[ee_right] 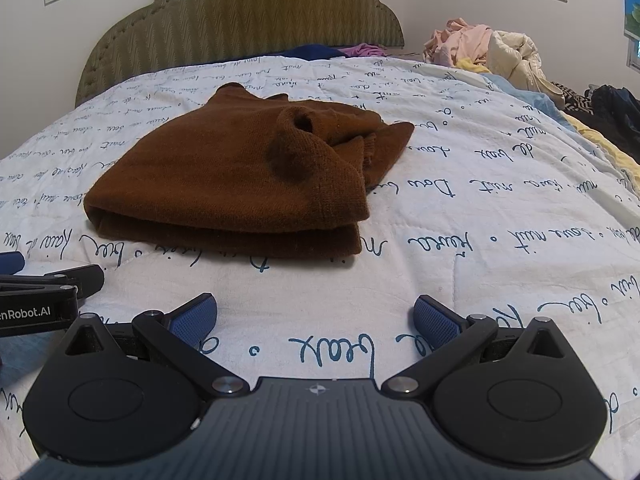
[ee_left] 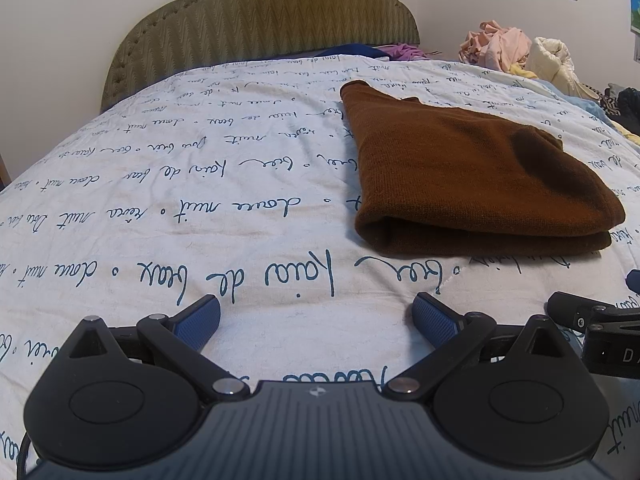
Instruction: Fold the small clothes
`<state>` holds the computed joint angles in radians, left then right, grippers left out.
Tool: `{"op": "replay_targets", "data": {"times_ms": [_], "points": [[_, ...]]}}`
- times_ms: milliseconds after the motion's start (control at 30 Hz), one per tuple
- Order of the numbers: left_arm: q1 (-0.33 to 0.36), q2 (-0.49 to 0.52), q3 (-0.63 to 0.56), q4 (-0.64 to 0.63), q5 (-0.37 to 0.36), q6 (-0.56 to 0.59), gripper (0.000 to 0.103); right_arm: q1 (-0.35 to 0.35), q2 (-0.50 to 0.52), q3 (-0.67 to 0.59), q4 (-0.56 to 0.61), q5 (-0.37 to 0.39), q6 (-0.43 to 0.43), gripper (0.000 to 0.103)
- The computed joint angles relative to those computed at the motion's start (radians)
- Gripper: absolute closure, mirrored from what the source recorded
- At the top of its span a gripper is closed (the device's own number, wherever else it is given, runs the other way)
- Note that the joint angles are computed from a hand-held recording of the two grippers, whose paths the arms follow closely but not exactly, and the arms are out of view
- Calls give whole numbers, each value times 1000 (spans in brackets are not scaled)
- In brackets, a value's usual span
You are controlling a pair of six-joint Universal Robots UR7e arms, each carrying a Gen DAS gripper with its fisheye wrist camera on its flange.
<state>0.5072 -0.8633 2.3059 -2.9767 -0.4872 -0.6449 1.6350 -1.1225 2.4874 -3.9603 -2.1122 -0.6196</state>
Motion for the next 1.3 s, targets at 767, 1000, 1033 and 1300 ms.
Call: {"op": "replay_targets", "data": {"times_ms": [767,1000,1033,1300], "points": [[-9,8,1,-7,7,12,0,4,14,-13,-11,-16,10,0],[-9,8,1,-8,7,13,0,4,14,-12,-10,-16,11,0],[-8,8,1,-8,6,13,0,5,15,-13,-10,-17,11,0],[-7,10,1,-10,5,9,0,5,15,-13,-10,-17,11,0]]}}
